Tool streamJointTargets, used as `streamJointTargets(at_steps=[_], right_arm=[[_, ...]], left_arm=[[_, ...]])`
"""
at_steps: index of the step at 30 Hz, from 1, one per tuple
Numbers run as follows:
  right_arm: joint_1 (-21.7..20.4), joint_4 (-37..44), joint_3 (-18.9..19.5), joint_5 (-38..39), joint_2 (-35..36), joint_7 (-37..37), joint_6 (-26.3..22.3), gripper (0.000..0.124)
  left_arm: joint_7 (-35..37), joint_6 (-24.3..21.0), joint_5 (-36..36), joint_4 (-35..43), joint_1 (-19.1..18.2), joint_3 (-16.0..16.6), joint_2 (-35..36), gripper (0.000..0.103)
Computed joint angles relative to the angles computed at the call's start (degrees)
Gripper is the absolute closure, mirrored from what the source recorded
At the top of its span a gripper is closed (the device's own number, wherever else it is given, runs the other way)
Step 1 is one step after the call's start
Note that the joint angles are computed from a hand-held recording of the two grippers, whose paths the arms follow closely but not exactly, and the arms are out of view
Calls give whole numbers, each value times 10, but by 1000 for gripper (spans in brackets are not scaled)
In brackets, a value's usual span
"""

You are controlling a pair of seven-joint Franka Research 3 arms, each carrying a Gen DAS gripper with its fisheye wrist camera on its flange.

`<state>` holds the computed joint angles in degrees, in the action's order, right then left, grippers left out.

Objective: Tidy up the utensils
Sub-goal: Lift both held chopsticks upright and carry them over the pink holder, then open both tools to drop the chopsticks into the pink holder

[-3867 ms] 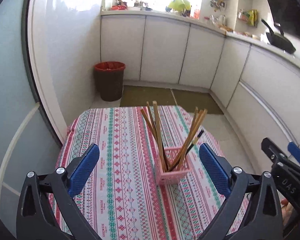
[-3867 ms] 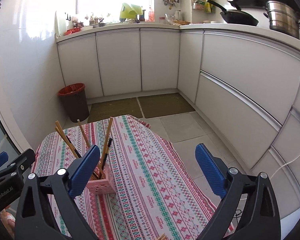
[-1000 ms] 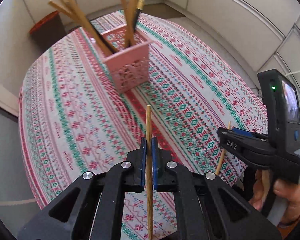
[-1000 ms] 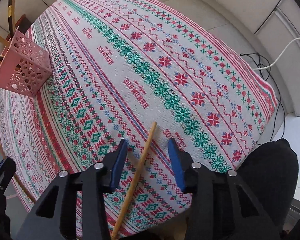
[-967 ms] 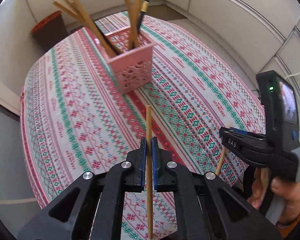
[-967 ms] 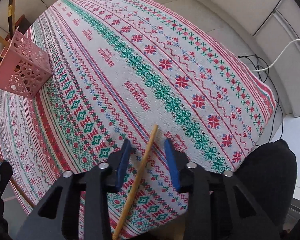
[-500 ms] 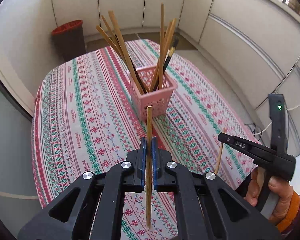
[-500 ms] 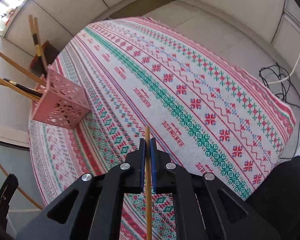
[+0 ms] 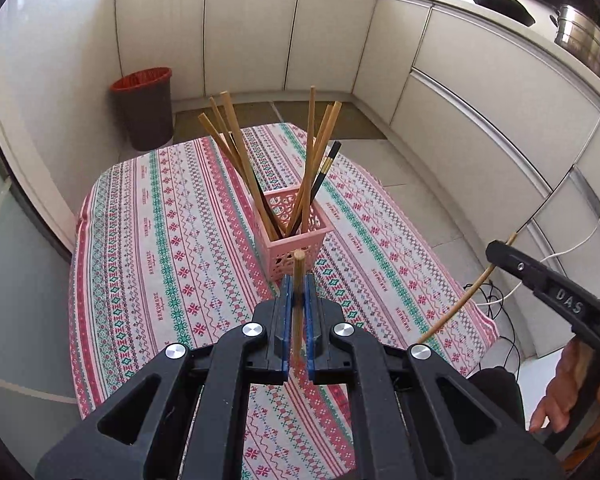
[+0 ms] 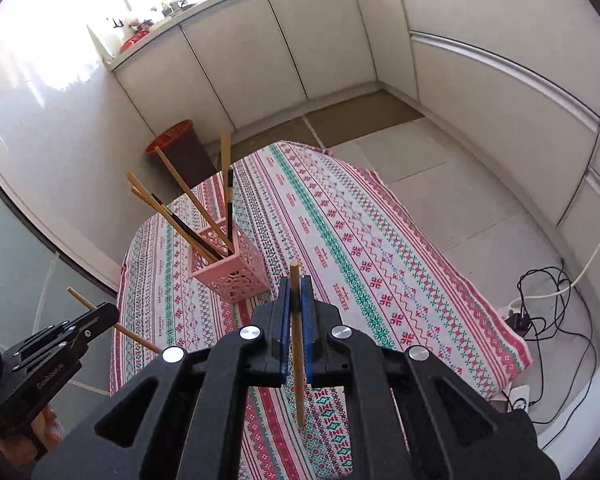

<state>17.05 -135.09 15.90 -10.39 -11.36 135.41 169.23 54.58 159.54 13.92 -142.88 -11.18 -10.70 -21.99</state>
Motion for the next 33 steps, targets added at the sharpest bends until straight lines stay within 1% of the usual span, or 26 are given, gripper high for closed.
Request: streamJointTargets(at_steps=[2, 7, 10, 14, 20, 24, 27, 28, 30, 31, 33], right_arm=[[11, 2, -15, 19, -10, -27, -2, 119], [7, 41, -21, 39, -17, -62, -9, 119], [13, 72, -32, 65, -13, -95, -10, 119], [6, 113, -30, 69, -4, -113, -3, 119], [-6, 171, -16, 27, 30, -97, 6, 119], [15, 200, -29, 28, 61, -105, 1, 119], [25, 217, -36, -4, 86, -80, 1, 119], [29, 219, -40, -16, 92, -68, 2, 119], [37, 229, -48, -57, 107, -35, 5, 119], [42, 233, -54, -70, 113, -24, 4, 119], [54, 237, -64, -58, 123, -31, 4, 119]], left_arm=[[-9, 3, 3, 4, 4, -4, -3, 98], [-23, 15, 13, 25, 11, -7, -6, 98], [-36, 20, 28, 42, 23, -12, -9, 98], [-57, 20, 59, 71, 46, -23, -8, 98], [-93, 18, 111, 122, 80, -33, 10, 98], [-121, 10, 148, 147, 97, -40, 33, 98], [-128, 12, 152, 155, 92, -30, 55, 98], [-142, 20, 162, 154, 97, -31, 64, 98], [-194, 36, 222, 153, 123, -49, 75, 98], [-198, 34, 229, 154, 120, -47, 83, 98], [-171, 36, 185, 149, 94, -21, 96, 97]])
